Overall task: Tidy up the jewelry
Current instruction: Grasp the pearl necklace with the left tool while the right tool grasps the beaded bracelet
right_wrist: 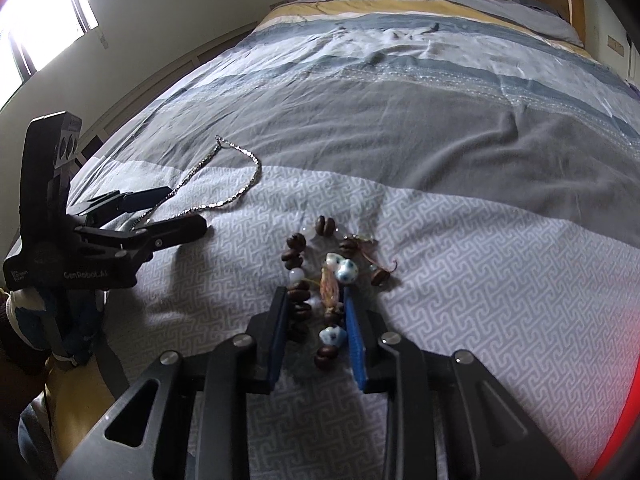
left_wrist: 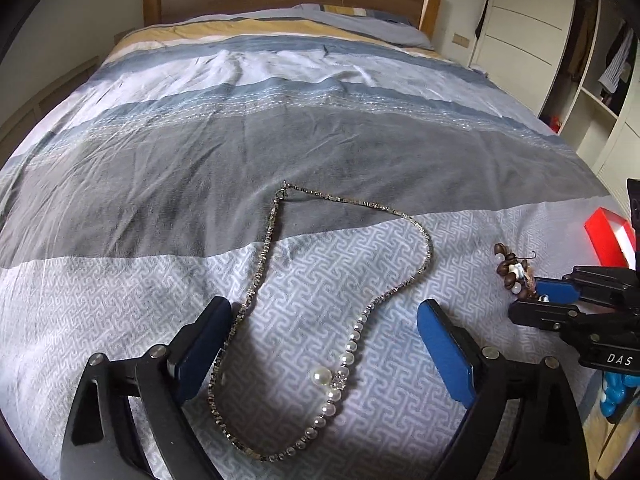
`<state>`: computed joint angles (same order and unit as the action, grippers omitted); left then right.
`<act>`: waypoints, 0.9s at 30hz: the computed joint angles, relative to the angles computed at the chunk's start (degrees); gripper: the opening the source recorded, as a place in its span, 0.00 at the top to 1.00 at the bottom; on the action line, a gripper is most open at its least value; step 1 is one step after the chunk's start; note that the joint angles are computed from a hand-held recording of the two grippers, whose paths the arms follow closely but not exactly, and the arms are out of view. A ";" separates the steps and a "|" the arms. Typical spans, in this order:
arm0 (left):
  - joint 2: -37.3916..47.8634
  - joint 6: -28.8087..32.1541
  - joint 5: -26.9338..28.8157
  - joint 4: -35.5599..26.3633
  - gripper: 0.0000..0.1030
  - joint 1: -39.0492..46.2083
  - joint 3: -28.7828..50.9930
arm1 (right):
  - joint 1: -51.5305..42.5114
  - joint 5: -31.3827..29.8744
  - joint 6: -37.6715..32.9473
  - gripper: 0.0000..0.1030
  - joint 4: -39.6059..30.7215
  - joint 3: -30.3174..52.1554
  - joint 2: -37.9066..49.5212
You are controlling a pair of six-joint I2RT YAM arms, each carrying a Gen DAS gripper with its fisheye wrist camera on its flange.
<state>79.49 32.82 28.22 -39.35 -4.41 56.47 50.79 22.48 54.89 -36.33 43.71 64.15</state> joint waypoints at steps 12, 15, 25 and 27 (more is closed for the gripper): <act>-3.76 -0.84 -4.23 1.69 0.43 -2.92 -2.67 | 2.08 1.09 0.61 0.83 -2.40 1.78 1.46; -4.63 -0.76 -4.49 1.15 0.52 -3.44 -3.00 | 3.40 1.71 1.73 0.84 -3.39 2.36 1.85; -7.25 -0.52 -4.78 -0.11 0.77 -4.11 -4.35 | 8.72 5.14 6.79 0.85 -6.55 4.10 3.14; -8.26 -0.47 -4.90 -0.53 0.85 -4.26 -4.88 | 10.11 5.96 8.24 0.85 -7.17 4.44 3.39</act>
<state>71.23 32.35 23.32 -39.88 -8.67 51.59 60.91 28.44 63.13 -43.50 48.15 67.53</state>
